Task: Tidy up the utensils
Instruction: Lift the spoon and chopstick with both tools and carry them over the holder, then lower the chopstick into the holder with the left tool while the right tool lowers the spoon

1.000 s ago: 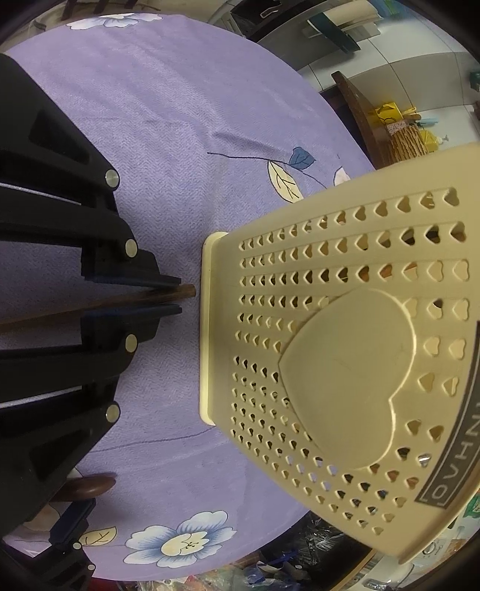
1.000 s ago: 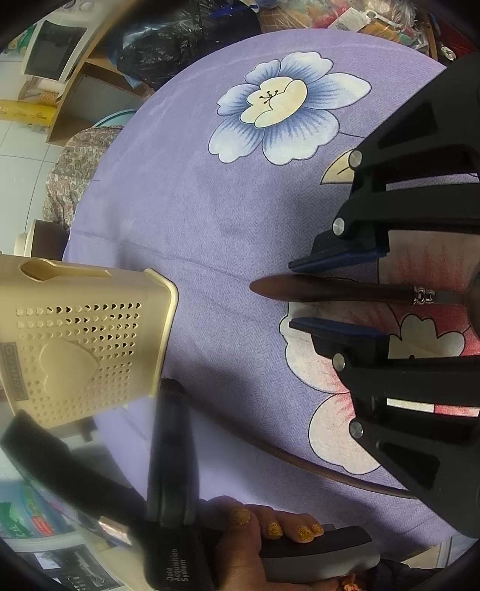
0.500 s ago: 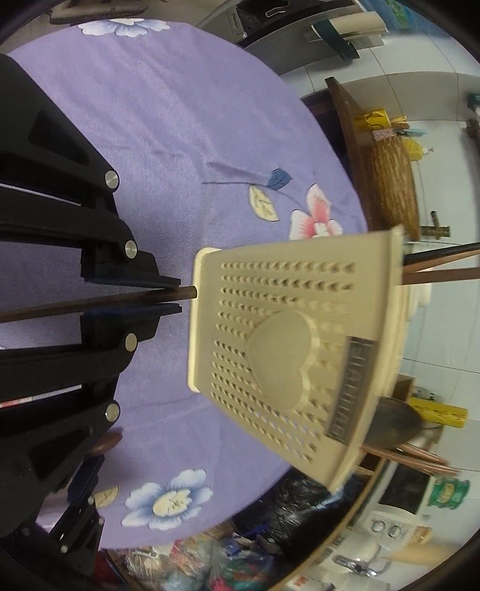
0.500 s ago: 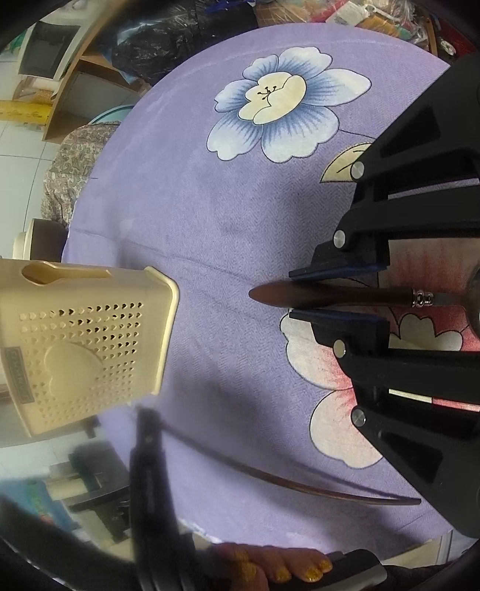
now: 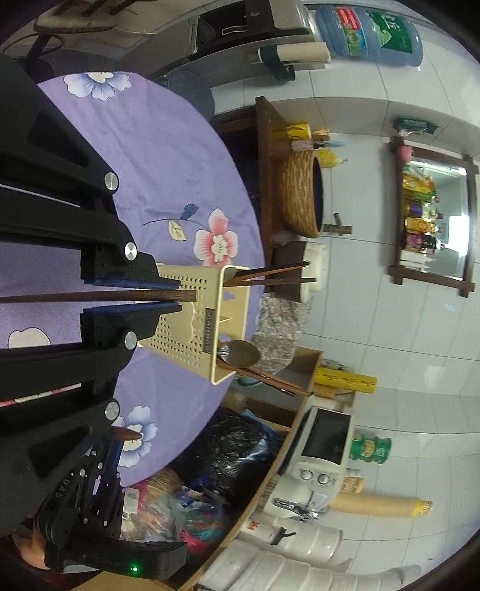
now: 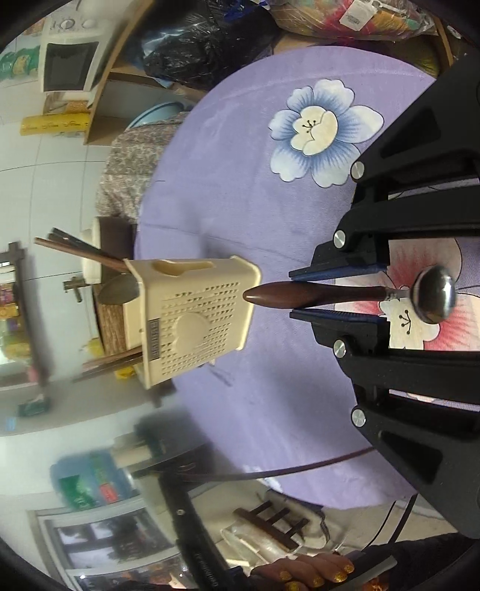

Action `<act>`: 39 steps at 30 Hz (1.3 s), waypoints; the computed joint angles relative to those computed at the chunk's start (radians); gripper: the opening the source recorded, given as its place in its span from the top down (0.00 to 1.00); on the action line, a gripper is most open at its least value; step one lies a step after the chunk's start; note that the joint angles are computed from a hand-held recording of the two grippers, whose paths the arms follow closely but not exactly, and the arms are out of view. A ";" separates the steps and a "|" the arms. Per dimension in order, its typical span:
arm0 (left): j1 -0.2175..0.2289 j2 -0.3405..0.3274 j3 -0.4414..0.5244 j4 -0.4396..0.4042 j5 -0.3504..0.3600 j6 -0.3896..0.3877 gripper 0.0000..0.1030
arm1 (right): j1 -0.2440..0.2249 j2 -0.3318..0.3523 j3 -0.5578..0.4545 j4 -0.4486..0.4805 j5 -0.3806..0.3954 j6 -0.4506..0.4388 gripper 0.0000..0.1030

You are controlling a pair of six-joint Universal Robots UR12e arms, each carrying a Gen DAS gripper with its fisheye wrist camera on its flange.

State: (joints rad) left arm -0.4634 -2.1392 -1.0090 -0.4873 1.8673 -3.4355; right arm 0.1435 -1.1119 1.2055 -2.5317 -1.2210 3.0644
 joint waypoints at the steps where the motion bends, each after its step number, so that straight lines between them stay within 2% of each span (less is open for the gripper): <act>1: -0.002 0.003 -0.004 0.013 0.006 -0.001 0.92 | -0.001 -0.004 0.003 -0.008 0.004 0.003 0.84; 5: -0.006 0.005 -0.005 0.043 0.029 0.002 0.92 | 0.000 -0.010 0.007 -0.034 0.012 0.005 0.84; 11: -0.002 0.010 -0.012 0.052 0.013 -0.018 0.92 | -0.001 -0.019 0.018 -0.057 0.015 0.015 0.84; 30: -0.001 0.002 0.007 0.072 0.010 0.003 0.92 | 0.004 -0.013 -0.001 -0.055 0.043 -0.003 0.84; 34: 0.003 -0.008 0.035 0.062 -0.004 0.012 0.92 | 0.005 -0.004 -0.027 -0.046 0.057 -0.009 0.84; 39: 0.013 -0.045 0.140 0.025 -0.029 0.034 0.92 | 0.010 0.028 -0.113 -0.040 0.071 -0.022 0.84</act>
